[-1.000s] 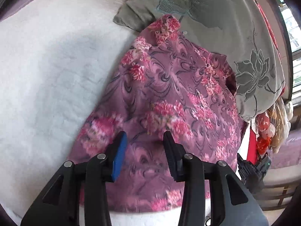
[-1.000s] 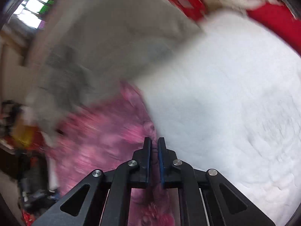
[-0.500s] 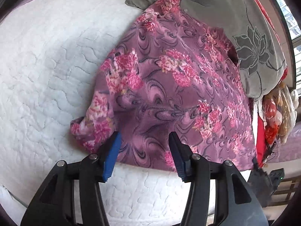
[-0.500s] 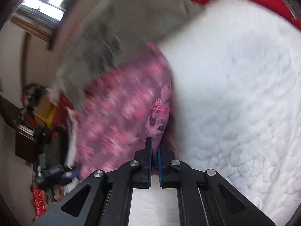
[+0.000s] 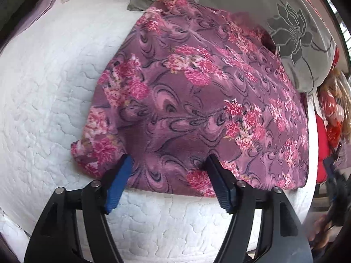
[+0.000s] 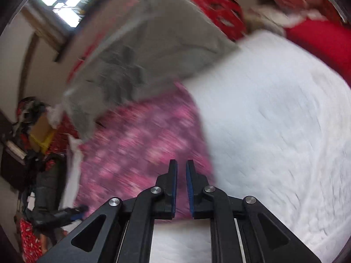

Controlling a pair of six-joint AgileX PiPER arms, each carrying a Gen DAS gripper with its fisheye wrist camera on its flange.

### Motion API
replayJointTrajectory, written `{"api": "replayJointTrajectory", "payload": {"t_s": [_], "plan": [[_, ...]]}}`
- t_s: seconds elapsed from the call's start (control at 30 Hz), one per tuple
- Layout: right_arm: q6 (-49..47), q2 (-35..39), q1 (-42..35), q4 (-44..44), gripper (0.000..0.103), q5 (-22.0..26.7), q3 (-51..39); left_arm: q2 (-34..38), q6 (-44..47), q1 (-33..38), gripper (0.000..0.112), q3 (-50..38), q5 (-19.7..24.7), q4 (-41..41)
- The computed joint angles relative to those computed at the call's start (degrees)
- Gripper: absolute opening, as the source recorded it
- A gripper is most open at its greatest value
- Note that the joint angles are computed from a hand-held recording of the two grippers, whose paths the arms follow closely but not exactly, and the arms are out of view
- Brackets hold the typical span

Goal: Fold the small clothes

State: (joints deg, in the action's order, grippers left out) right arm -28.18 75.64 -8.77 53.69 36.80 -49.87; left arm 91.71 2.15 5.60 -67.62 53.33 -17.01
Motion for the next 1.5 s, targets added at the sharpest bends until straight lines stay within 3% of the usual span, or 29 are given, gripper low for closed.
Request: {"api": "replayJointTrajectory", "payload": {"t_s": [0.07, 0.27, 0.33, 0.43, 0.53, 0.63, 0.8, 0.83, 0.87, 0.93, 1.0, 1.03, 1.1, 1.13, 1.23, 1.3, 1.33, 1.37, 1.47, 1.5], "plan": [[2.9, 1.8, 3.9, -3.0, 0.036, -2.4, -2.1, 0.1, -0.2, -0.4, 0.074, 0.0, -0.4, 0.2], [13.2, 11.4, 11.7, -17.0, 0.036, -5.1, -2.7, 1.7, -1.1, -1.8, 0.077, -2.2, 0.2, 0.3], [9.4, 9.1, 11.1, -13.5, 0.036, -6.8, -0.8, 0.8, 1.7, -0.6, 0.077, -3.4, 0.4, -2.3], [4.4, 9.8, 5.8, -7.1, 0.037, -2.5, -4.1, 2.8, 2.2, 0.2, 0.077, -10.1, 0.7, -1.5], [7.4, 14.6, 2.1, -6.9, 0.047, -2.2, -11.6, 9.0, -0.4, 0.5, 0.077, -19.8, 3.2, 0.9], [13.4, 22.4, 0.9, -9.2, 0.048, -0.2, -21.2, 17.5, -3.5, 1.2, 0.077, -31.2, 8.2, 2.2], [24.0, 35.2, 3.9, -14.8, 0.048, 2.1, -36.7, 24.5, -6.3, 0.1, 0.077, -40.3, 10.1, 4.7], [23.2, 36.4, 4.2, -13.7, 0.044, 1.2, -37.9, 25.8, -6.8, -0.3, 0.077, -41.5, 10.1, 5.3], [21.6, 36.5, 4.4, -12.2, 0.023, -0.6, -37.7, 27.3, -7.6, -1.0, 0.077, -42.9, 10.3, 6.6], [25.0, 37.6, 4.9, -16.0, 0.007, -2.7, -38.8, 30.6, -9.4, -2.4, 0.077, -45.3, 10.6, 10.6], [32.7, 41.4, 4.4, -23.1, 0.007, 0.5, -42.4, 31.3, -10.2, -4.1, 0.084, -44.8, 8.3, 16.0], [33.7, 42.5, 3.7, -23.2, 0.002, 1.9, -43.3, 31.7, -8.6, -4.2, 0.084, -45.8, 9.1, 16.1], [33.0, 39.3, 2.8, -22.0, 0.006, -1.0, -39.6, 32.2, -5.0, -2.8, 0.081, -48.8, 12.4, 13.3], [30.2, 36.7, 2.7, -21.4, 0.015, -3.1, -36.6, 31.4, -3.9, -2.1, 0.08, -48.8, 12.9, 12.4], [13.7, 29.4, 2.2, -10.2, 0.016, -4.1, -29.7, 23.0, -0.4, -0.1, 0.08, -39.1, 7.0, 9.9], [2.8, 25.1, 2.6, -1.1, 0.029, -3.7, -24.1, 17.7, 1.4, 0.6, 0.08, -31.7, 3.5, 8.8], [-0.1, 23.5, 3.6, 1.1, 0.041, -4.1, -21.6, 15.9, 2.0, 0.6, 0.08, -28.3, 2.0, 8.4], [-0.6, 22.6, 5.1, 1.0, 0.05, -5.5, -19.6, 14.4, 1.7, 0.1, 0.08, -25.1, 0.5, 9.4], [7.1, 24.4, 10.8, -11.9, 0.053, -8.4, -17.1, 16.3, -3.2, -3.5, 0.082, -21.5, 1.8, 17.6], [11.2, 24.3, 12.8, -17.6, 0.053, -11.3, -16.5, 15.2, -4.2, -3.5, 0.082, -19.2, 0.1, 17.8]]}}
